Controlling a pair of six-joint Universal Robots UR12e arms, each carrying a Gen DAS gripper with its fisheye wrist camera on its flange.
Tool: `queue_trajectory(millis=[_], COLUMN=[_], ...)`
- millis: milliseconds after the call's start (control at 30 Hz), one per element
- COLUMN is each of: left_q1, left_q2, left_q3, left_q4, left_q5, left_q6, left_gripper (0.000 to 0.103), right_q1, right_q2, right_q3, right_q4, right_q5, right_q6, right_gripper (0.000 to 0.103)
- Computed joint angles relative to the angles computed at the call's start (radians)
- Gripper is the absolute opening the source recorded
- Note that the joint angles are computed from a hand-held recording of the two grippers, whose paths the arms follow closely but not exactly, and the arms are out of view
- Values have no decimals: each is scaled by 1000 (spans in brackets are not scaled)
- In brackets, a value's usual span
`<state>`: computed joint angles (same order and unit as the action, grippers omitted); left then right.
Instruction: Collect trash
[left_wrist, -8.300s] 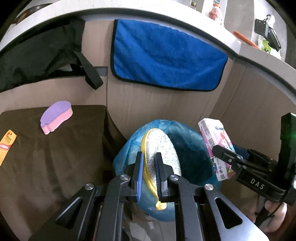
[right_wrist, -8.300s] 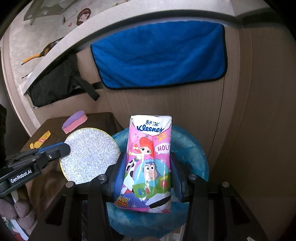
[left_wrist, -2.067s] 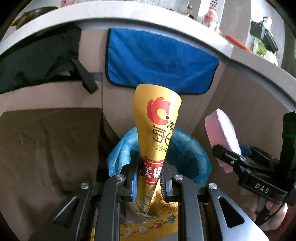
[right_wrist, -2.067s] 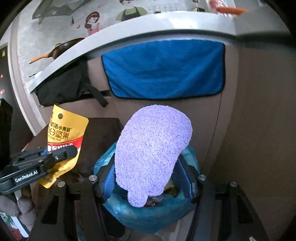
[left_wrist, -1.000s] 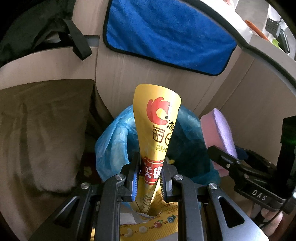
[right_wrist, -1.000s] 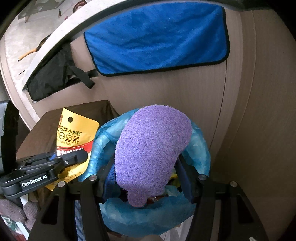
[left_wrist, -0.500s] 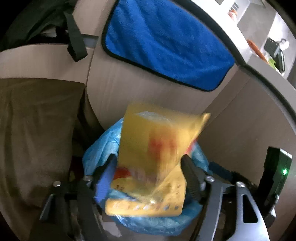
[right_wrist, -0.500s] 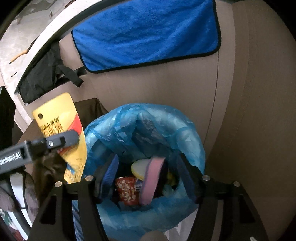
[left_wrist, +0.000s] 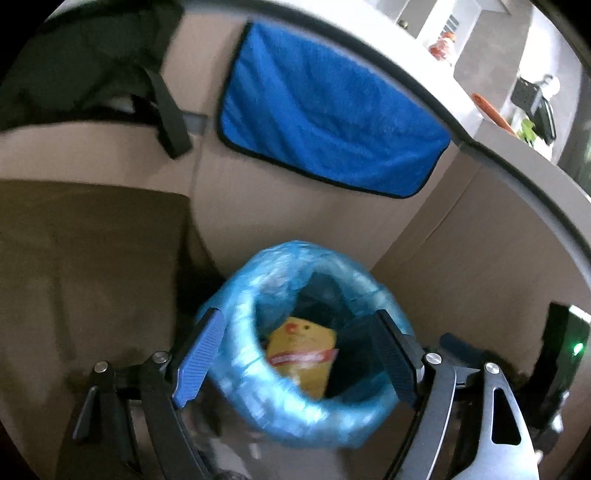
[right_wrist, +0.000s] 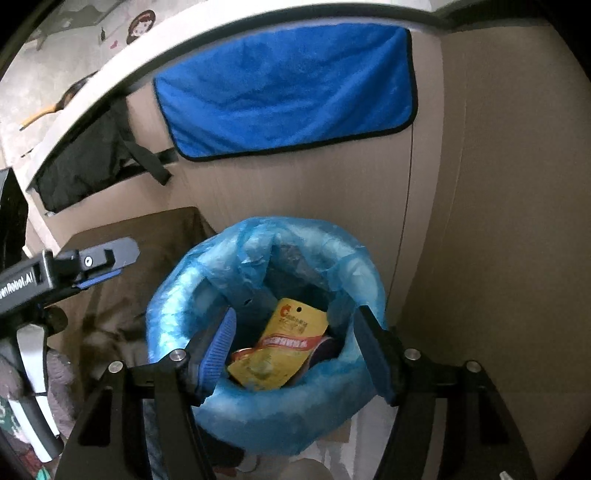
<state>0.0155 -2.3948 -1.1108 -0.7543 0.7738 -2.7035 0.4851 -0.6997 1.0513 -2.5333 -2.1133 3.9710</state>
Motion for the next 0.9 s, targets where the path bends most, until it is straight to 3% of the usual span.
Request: queue_trajectory(millis=[133,233,333,400,533,600,767,900], left_q1=[33,63,92,109,127,139,163,164], left_q2=[79,138,192,223,266,281,319,340], left_q3=[-150,-252,-352,-412,-508,-530,-559,-588], left_q4=[198,290,398,477,672,690,588,586], left_q5=[72,115,158,197,325,326,266,266], left_q6=[32,70,95,94,26,13,35,58], left_gripper=[81,81,81,81,81,81,81,81], right_q1=[34,69,115,146,187,203,225,230], right_q2=[-9,-12,-1,11,25,31,46,42], right_q3=[11,15,-12,-34,-58,-68,-100,-98], right_q4=[-34,-60,-21,-2,1,5,51,53], right_q5=[-33,-63,-133,-171,-195,-204,-201,-213], right_q6=[10,26,39,43,40,38,39,42], right_gripper=[63,63,67,73,74,75,75,75])
